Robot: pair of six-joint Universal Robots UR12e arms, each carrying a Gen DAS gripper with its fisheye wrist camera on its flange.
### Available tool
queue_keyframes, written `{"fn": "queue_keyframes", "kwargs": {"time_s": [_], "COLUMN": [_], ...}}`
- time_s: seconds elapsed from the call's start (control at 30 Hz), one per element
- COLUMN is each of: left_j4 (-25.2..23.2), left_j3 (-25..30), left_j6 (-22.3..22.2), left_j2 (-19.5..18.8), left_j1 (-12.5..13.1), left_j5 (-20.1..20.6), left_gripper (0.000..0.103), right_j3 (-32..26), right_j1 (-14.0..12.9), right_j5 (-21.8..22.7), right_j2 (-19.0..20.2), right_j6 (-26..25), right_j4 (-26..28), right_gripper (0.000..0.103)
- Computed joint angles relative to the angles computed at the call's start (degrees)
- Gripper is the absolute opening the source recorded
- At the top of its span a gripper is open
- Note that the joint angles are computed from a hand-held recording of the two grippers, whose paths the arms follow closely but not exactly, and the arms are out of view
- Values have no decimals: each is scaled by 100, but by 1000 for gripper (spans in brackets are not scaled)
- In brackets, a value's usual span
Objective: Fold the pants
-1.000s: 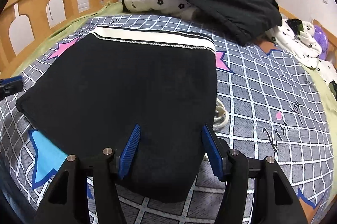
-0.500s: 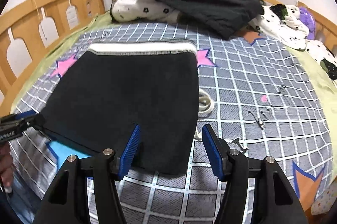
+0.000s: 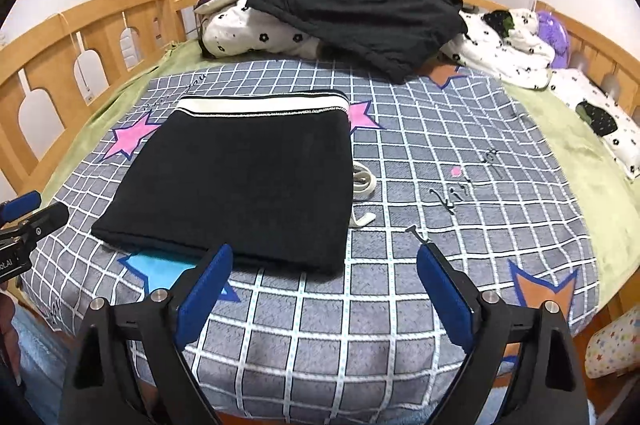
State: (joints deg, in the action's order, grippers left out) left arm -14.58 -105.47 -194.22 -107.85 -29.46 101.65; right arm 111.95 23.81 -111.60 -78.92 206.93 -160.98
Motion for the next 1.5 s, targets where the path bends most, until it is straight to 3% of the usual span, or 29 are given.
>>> {"fn": "queue_keyframes", "kwargs": {"time_s": [0.1, 0.17, 0.3, 0.43, 0.6, 1.5], "left_j4": [-11, 60, 12, 218, 97, 5], "left_j3": [-58, -107, -136, -170, -172, -191], "left_j6": [-35, -16, -18, 25, -43, -77], "left_j2": [37, 20, 32, 24, 41, 40], "left_j1": [-14, -76, -68, -126, -75, -60], "left_j5": [-47, 194, 98, 381, 171, 153], "left_gripper": [81, 81, 81, 81, 81, 81], "right_j3": [106, 147, 194, 228, 232, 238], "right_j1": [6, -6, 16, 16, 23, 11], "right_j5": [13, 35, -12, 20, -24, -31], "right_j2": [-50, -60, -90, -95, -88, -78], "right_j6": [-19, 50, 41, 18, -3, 35], "right_j4": [-134, -136, -138, -138, -110, -97], "right_gripper": [95, 95, 95, 95, 95, 95]}}
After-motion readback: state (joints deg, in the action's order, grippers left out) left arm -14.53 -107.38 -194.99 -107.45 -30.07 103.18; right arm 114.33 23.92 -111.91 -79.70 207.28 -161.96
